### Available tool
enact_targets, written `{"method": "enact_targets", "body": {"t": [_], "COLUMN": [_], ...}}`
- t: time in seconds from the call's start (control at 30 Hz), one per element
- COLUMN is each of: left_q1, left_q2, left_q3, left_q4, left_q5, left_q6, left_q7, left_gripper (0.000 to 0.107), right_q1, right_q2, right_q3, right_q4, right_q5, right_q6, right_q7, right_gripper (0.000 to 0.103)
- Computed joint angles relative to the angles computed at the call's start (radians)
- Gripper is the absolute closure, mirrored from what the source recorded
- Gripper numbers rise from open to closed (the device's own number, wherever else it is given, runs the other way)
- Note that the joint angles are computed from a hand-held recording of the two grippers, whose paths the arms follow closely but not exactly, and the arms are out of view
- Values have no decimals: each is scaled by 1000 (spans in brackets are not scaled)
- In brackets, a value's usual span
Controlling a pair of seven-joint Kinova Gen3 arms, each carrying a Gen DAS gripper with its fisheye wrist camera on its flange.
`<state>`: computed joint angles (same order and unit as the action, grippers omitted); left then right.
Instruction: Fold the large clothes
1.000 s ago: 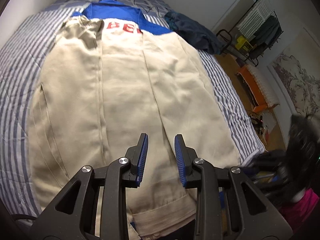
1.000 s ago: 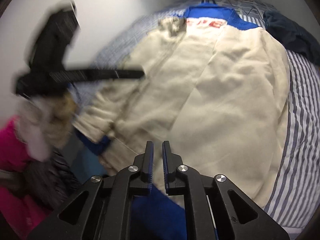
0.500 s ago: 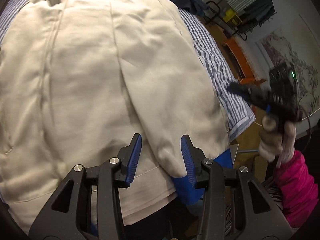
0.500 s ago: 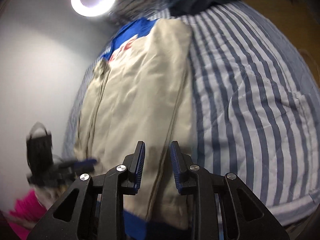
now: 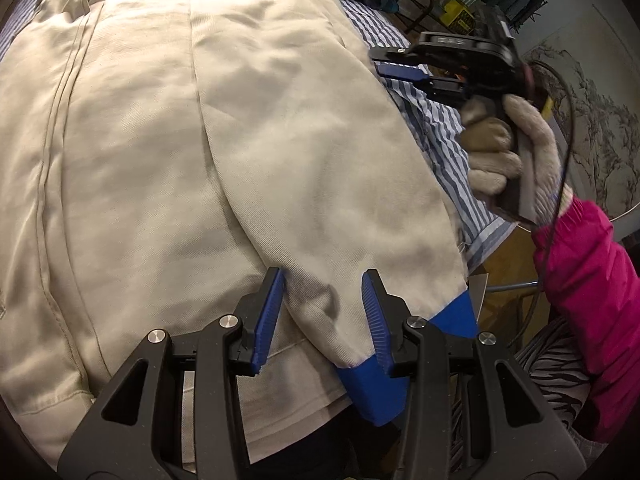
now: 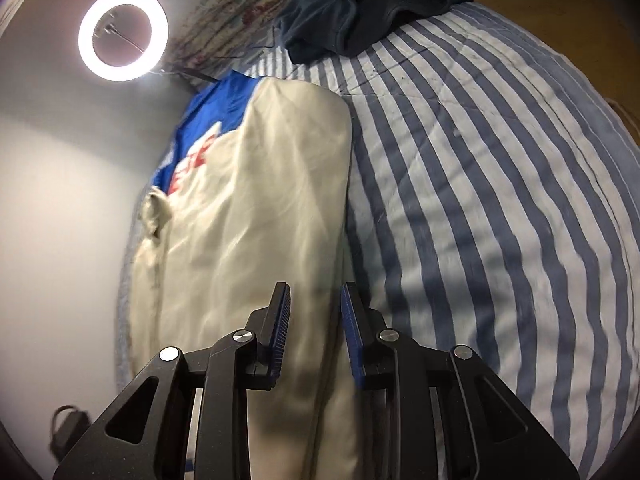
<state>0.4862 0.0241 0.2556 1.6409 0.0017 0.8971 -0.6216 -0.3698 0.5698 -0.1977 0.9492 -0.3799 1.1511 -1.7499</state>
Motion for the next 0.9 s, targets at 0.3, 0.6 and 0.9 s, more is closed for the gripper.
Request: {"method": "enact_targets", "body": {"t": [0.3,0.6,0.9], "left_q1": [-20,-10,-15], "left_q2": [-2,32,-10], "left_q3": [-8,-1,-10], "left_q4": [15,-2,31], "left_q5": [54,96,147], "left_q6": [-23,-35,-63], "left_q7": [-57,-101,-136], "left_gripper": [67,67,67], "right_q1": [-93,-182,-58], "right_q2": [-2,27,-1], "right_q3": [36,124,17], "right_q4": [-61,-158,-144], "right_q5": [144,330,137], "right_q6": [-5,33,152], "right_q7": [2,-62,19], "right_gripper": [102,103,88]}}
